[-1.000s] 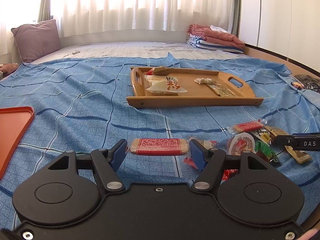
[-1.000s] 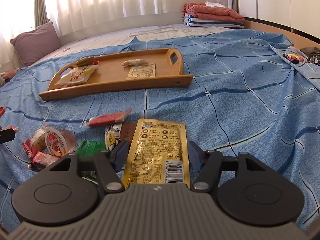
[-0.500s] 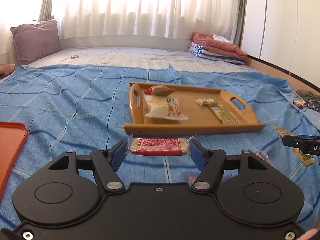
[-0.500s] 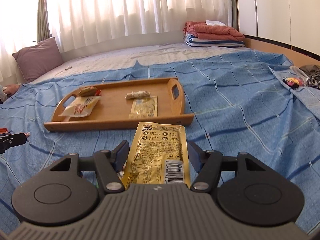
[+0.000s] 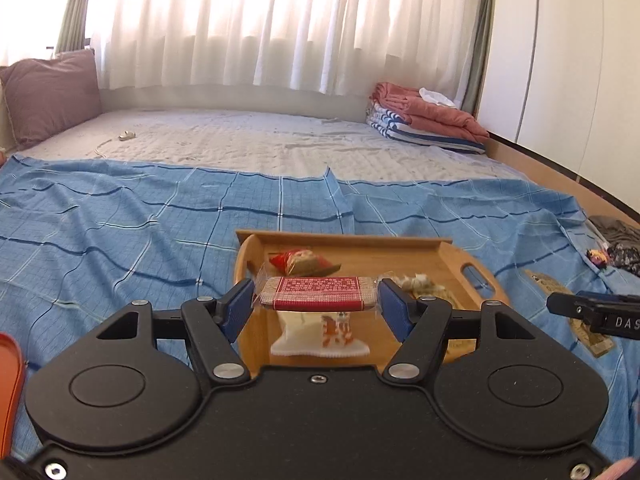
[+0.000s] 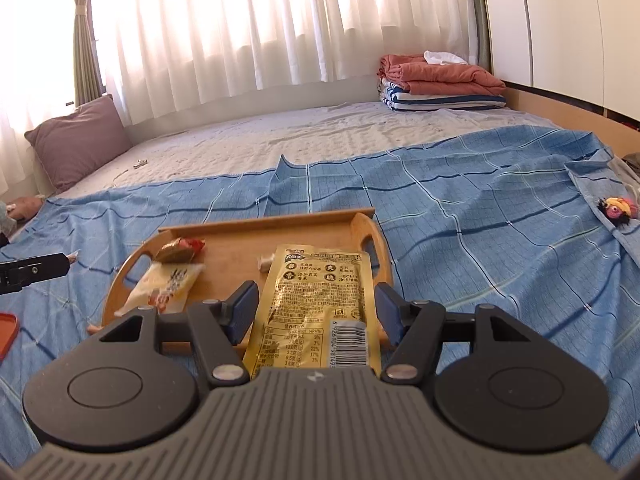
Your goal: Organize snacks
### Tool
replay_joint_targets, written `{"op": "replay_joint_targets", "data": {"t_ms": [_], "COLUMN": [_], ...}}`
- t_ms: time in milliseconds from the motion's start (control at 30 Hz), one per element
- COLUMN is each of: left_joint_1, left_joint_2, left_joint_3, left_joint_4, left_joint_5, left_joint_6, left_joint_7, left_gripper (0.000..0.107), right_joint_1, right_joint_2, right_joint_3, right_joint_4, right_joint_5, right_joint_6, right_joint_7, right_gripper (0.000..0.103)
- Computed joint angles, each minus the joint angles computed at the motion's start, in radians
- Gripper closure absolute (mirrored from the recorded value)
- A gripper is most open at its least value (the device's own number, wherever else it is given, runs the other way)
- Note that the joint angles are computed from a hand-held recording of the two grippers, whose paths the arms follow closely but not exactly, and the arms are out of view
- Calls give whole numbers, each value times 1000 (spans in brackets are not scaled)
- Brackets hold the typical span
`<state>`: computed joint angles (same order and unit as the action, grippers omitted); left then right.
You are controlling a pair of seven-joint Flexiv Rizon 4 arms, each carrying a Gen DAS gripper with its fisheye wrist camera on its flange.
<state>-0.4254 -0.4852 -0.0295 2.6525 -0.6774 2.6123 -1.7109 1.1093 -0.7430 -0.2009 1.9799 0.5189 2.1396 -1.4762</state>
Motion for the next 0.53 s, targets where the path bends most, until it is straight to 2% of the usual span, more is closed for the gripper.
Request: {"op": "replay_joint_targets", "data": {"t_ms": [267,533], "left_joint_1": [246,266], "left_joint_2": [24,-82], "left_joint_3": [10,57], "left_joint_4": [-171,-367], "left_joint_5": [253,233], "left_joint_6": [-305,-503], "left_joint_7": [-45,-33], "left_gripper": [41,41], "right_joint_1": [-63,-68], "right_joint_2": [-56,-139], "right_joint_3": [-16,-73], "right_joint_4": [-123,-217], "right_joint_5": [-124,-263], "right_joint_6": [-129,-224], "right_joint_7": [97,201], "right_gripper": [37,37]}}
